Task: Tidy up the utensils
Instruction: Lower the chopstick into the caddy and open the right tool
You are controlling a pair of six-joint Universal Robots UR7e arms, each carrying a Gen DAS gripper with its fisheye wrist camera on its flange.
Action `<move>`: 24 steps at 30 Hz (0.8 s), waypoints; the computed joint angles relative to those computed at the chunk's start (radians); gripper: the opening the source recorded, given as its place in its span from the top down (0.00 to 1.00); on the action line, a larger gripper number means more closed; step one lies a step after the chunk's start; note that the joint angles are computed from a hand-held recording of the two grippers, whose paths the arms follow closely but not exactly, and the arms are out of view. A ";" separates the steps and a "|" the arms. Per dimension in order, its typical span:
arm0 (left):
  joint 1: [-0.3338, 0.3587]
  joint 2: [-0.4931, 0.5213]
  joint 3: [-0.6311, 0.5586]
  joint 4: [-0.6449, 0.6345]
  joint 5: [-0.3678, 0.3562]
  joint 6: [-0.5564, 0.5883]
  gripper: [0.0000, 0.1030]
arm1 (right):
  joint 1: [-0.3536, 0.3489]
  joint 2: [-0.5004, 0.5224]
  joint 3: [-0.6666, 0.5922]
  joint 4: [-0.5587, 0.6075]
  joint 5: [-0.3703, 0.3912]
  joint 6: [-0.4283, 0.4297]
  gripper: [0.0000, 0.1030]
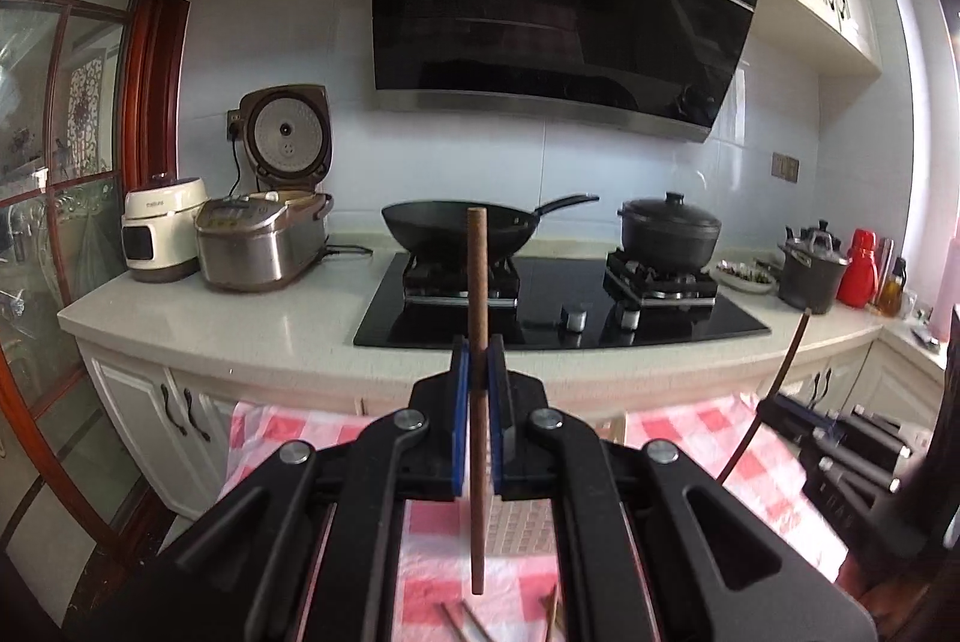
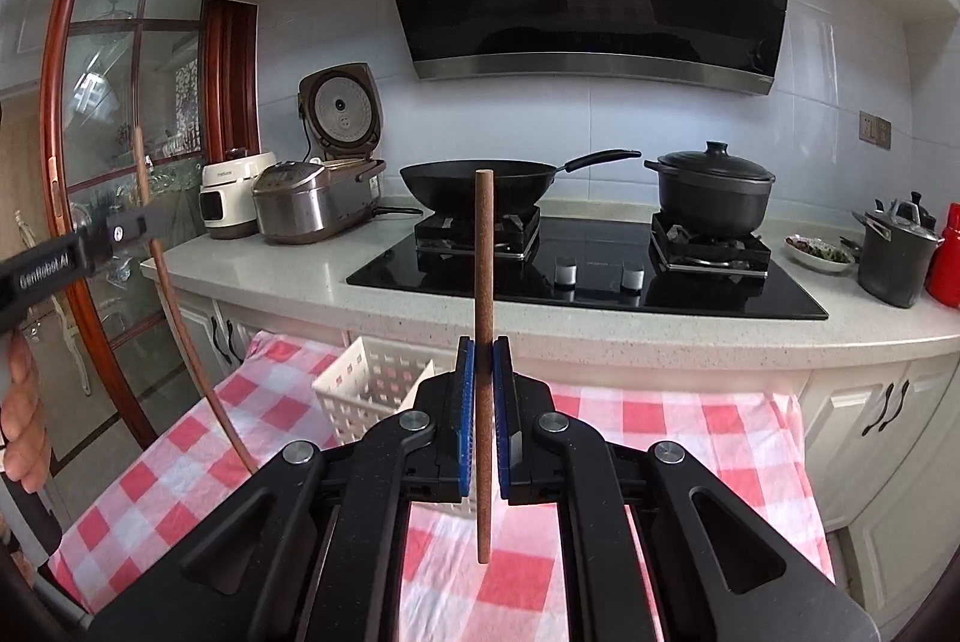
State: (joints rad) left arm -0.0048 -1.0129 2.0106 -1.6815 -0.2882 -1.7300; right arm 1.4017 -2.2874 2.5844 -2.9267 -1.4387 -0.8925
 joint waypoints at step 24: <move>0.297 0.233 -0.069 -0.929 0.042 0.742 0.94 | 0.247 0.609 -0.181 -0.367 -0.336 0.169 0.94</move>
State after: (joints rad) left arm 0.2922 -0.7796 1.9412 -2.6106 -0.2457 -0.9877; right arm 1.6487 -1.6779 2.4038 -3.2933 -1.7745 -0.7238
